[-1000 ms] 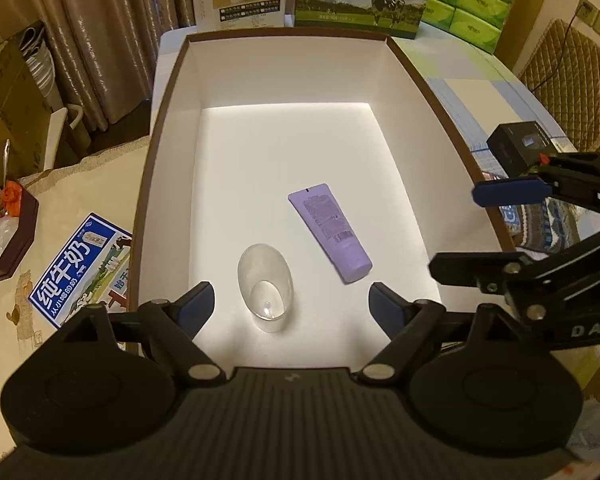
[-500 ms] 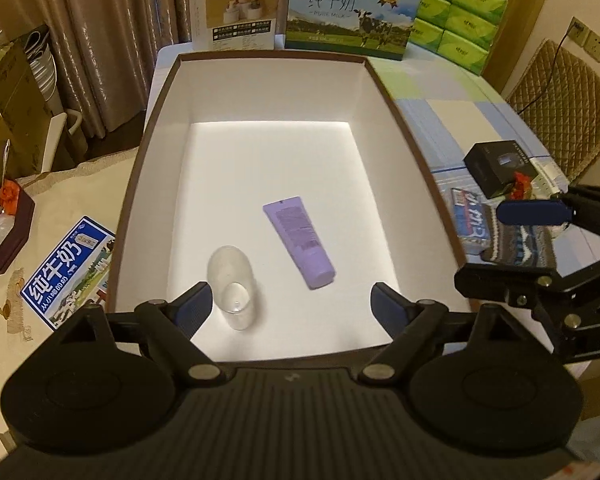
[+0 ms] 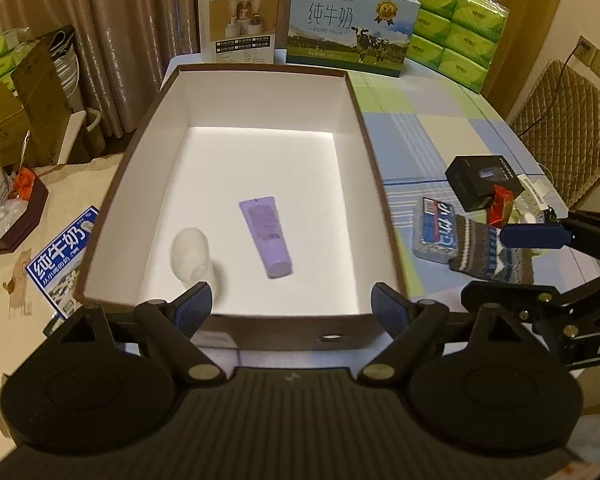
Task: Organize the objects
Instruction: 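Withdraw both tools from the box back toward the table items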
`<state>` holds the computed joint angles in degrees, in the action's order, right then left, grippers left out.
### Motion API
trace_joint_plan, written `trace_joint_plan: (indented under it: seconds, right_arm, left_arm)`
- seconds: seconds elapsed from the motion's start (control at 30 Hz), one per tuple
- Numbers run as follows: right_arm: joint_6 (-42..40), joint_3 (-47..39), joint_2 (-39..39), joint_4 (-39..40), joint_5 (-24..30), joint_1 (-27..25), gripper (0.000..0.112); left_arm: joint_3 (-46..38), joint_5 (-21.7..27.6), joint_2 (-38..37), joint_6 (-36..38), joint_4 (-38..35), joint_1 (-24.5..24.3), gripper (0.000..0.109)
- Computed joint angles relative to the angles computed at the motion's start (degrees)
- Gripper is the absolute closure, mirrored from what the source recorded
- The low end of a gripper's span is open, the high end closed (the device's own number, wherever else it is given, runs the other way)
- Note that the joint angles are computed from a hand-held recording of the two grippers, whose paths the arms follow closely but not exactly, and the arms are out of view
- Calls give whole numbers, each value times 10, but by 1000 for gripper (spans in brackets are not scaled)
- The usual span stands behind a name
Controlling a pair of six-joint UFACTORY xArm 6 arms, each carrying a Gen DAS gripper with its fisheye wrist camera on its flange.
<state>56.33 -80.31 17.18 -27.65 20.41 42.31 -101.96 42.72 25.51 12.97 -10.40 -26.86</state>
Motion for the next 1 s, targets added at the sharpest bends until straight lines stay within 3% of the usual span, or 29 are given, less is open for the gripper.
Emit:
trace_joint_plan:
  seconds: [0.43, 0.67, 1.0]
  right_arm:
    - [-27, 184, -140, 24, -41, -30, 29]
    - [37, 270, -217, -10, -27, -49, 29]
    - [182, 364, -315, -96, 24, -85, 29]
  left_arm:
    - [74, -22, -48, -112, 59, -69, 24]
    - [72, -13, -41, -115, 46, -105, 24]
    - [-21, 1, 38, -112, 51, -149, 25]
